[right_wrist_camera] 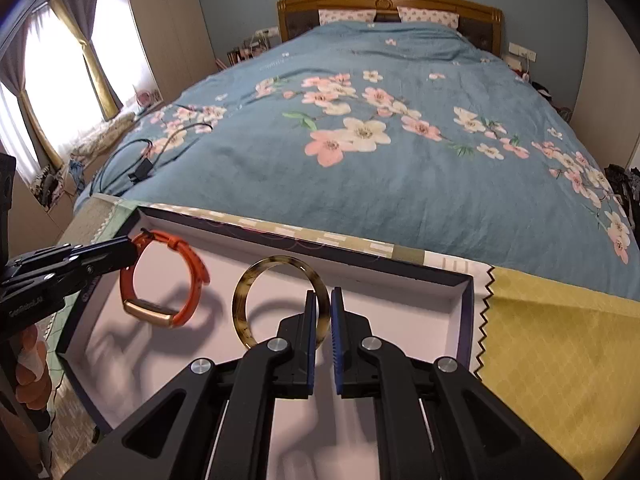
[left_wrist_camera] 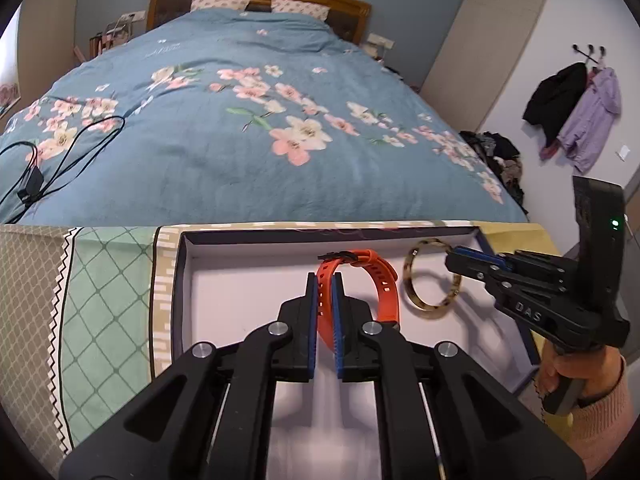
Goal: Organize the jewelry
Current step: 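Carry the watch band into the box with the left tool while the right tool carries the bangle, then grasp the clear crystal bead bracelet with the right tool and lift it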
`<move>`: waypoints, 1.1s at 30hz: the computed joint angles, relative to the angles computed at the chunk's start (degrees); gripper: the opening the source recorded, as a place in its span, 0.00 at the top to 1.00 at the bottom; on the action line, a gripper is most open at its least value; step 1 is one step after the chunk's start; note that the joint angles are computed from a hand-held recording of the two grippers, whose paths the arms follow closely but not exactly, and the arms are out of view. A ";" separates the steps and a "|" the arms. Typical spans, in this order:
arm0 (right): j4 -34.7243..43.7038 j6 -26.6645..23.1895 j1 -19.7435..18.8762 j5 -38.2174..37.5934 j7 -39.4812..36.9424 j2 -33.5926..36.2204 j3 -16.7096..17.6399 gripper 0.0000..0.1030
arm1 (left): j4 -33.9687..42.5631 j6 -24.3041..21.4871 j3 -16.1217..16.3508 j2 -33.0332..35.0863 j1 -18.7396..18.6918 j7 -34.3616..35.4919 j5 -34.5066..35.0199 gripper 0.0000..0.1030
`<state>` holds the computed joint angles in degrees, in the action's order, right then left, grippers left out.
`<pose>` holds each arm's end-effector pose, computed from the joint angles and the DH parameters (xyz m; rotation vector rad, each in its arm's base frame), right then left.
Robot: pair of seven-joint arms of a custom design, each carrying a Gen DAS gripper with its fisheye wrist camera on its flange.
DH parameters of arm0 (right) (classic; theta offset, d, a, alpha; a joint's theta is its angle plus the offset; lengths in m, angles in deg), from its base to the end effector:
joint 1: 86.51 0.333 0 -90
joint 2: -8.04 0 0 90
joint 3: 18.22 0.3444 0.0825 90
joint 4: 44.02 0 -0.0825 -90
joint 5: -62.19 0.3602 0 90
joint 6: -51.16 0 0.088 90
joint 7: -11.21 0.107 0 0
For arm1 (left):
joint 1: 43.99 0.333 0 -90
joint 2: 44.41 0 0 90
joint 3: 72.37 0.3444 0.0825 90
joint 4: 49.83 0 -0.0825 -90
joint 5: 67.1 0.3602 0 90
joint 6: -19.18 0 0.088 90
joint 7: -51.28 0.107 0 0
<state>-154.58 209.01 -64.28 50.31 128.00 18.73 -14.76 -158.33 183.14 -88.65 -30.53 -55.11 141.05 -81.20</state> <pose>0.5648 0.2782 0.5059 -1.9238 1.6676 -0.4281 0.5867 -0.2701 0.5060 -1.7137 2.1601 -1.0563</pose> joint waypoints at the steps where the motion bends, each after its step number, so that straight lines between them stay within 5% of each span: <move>1: 0.56 -0.63 0.01 0.11 0.13 0.41 -0.03 0.95 | 1.10 -0.92 0.41 0.84 -0.19 -0.61 0.48 0.94; 11: 2.50 -1.59 0.36 -0.25 2.93 1.78 -0.79 0.93 | 10.39 -10.50 1.34 6.92 -0.45 -4.79 3.74 0.92; 14: -1.30 3.21 0.95 -2.85 5.12 -1.08 -1.34 0.88 | 9.89 -10.12 0.87 6.70 0.18 -4.26 2.36 0.76; 17: -7.38 9.76 0.56 -4.01 5.34 -5.66 -0.61 0.78 | 6.04 -5.47 1.99 4.27 -0.67 -5.23 3.92 0.67; 21: -16.17 16.00 0.22 2.82 -3.76 -12.68 2.33 0.65 | -1.83 2.79 2.78 -1.09 -1.22 -6.13 6.22 0.54; 24: -21.61 17.28 1.40 6.28 -9.07 -17.06 3.62 0.64 | -8.42 8.28 1.53 -6.13 -0.16 -3.67 5.39 0.45; 28: -27.41 16.60 4.15 11.63 -13.74 -21.22 3.68 0.64 | -19.18 16.40 4.56 -14.19 -2.32 -11.13 15.78 0.34; 30: -29.96 16.09 3.89 12.54 -13.35 -22.78 4.45 0.64 | -23.06 18.78 3.34 -17.27 -0.32 -15.34 21.01 0.28; 33: -33.13 16.32 5.95 16.17 -14.17 -24.69 3.38 0.64 | -29.36 22.81 -2.61 -22.51 6.44 -20.27 26.24 0.26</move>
<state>-187.71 225.33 -58.33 66.49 113.83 -5.96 -11.37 -187.69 205.95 -91.26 -53.04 -48.67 120.78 -54.96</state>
